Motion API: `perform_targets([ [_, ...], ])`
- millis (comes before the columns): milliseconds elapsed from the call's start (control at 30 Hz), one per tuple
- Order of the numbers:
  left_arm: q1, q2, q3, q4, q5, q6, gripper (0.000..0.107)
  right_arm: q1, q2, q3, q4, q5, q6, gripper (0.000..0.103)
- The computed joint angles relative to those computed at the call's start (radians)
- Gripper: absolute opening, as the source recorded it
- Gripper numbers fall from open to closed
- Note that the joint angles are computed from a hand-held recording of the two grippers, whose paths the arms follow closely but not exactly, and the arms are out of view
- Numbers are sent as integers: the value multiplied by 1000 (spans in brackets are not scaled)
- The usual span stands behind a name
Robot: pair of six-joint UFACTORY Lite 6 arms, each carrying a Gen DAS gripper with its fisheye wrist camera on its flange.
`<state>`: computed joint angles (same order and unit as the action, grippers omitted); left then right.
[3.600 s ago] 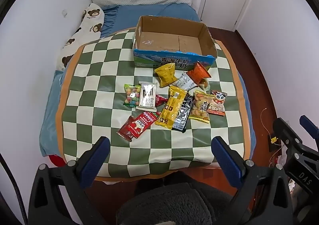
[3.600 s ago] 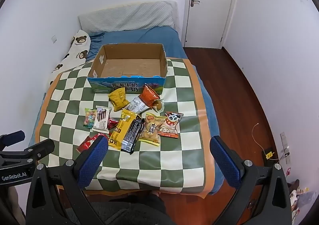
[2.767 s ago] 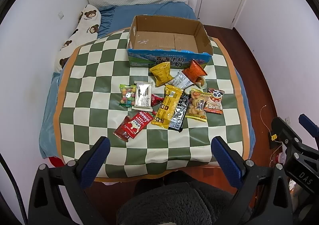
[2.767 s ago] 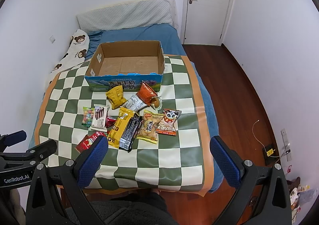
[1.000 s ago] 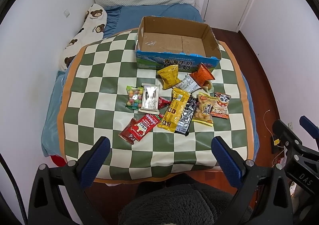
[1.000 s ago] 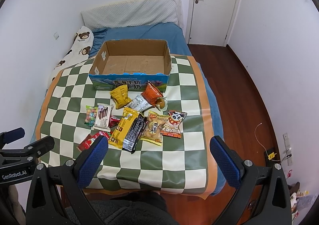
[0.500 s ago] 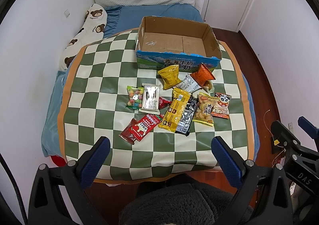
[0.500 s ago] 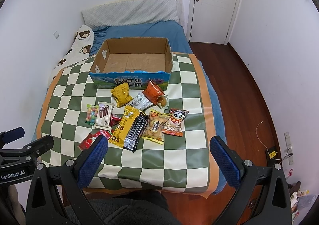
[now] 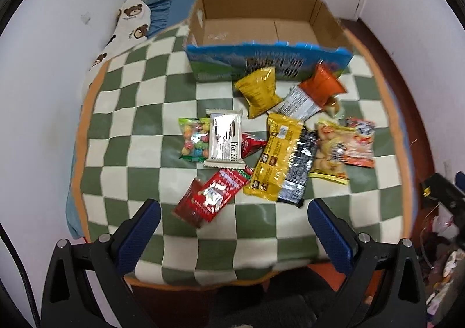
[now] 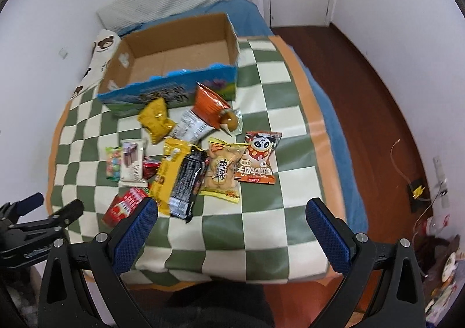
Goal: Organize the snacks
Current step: 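Grasp the yellow-and-black bag with the left tool while the right tool grasps the yellow puff bag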
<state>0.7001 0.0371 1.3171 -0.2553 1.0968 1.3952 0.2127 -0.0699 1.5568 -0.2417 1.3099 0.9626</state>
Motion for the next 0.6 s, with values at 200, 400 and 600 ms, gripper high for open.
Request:
perform_targets([
  [200, -254, 66, -263, 150, -307, -181, 96, -258, 20, -320, 278, -343, -255, 99],
  [400, -475, 144, -464, 316, -582, -333, 96, -345, 146, -381, 460, -473, -453, 94],
  [600, -584, 326, -422, 408, -608, -494, 85, -340, 204, -383, 438, -508, -490, 94],
])
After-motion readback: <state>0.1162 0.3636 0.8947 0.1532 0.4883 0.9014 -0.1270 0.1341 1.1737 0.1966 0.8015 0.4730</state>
